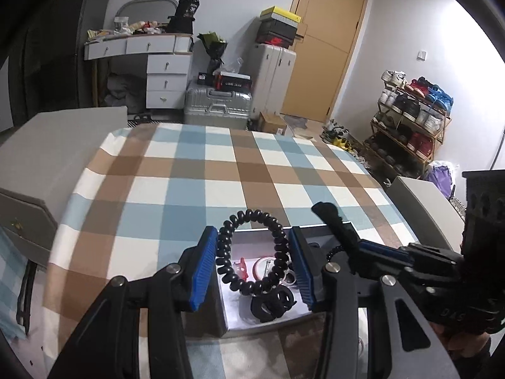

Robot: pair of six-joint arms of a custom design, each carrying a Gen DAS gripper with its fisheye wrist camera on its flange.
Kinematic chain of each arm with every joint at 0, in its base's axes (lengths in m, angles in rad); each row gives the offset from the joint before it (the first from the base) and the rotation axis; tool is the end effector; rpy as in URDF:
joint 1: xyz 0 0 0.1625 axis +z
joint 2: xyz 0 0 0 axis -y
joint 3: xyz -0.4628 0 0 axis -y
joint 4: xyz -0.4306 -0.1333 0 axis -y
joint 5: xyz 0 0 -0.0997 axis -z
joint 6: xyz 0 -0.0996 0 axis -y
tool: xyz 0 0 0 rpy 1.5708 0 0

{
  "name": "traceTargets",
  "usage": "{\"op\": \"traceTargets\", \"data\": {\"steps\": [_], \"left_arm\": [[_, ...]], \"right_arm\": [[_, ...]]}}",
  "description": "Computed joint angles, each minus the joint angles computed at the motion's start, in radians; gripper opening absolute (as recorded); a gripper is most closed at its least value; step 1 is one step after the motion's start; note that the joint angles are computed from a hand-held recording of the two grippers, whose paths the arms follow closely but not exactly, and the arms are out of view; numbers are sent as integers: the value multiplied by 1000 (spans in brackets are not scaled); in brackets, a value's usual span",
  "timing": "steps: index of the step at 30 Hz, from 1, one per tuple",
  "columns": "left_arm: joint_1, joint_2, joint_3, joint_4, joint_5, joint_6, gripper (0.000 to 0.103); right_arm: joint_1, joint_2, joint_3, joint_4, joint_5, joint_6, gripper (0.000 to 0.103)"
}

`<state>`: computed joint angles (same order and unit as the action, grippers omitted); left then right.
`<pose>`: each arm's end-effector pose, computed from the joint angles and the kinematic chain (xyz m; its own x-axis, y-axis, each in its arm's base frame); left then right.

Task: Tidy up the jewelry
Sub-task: 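Carry the hair tie and claw clip into the grey box and open both tools, then withdraw both tools from the grey box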

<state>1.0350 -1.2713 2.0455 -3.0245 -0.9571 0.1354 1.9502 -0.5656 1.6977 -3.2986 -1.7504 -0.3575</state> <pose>-0.1287 -0.5902 0.3030 -0.8260 0.1955 -0.5287 0.5133 0.6484 -0.5622 0.3707 -0.6178 -0.0045 -0.7837 -0.5232 0.3349 -0.6200 0.6253 -0.4739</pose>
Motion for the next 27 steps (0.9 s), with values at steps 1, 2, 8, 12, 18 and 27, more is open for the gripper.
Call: {"op": "traceTargets", "data": {"steps": [1,2,8,12,18,27], "left_arm": [[3,3,-3,7,-11,3,40],[6,6,-5,11,-21,7,40],[15,28,-19,20,-13,33,40],[32,31,-41,67,-43,8,40],[39,33,-58,125,-58,-32,42],[19,6,-26,80,-41,-38,61]], "right_arm": [[-5,4,-5,5,0,1,18],[-10,8,-11,13,1,2,18],[-39,17,-34,60,49,25,18],[-42,27,-42,56,47,21,18],[-38,43,-56,47,22,16,20],[-43,1,27,-111,66,49,39]]}}
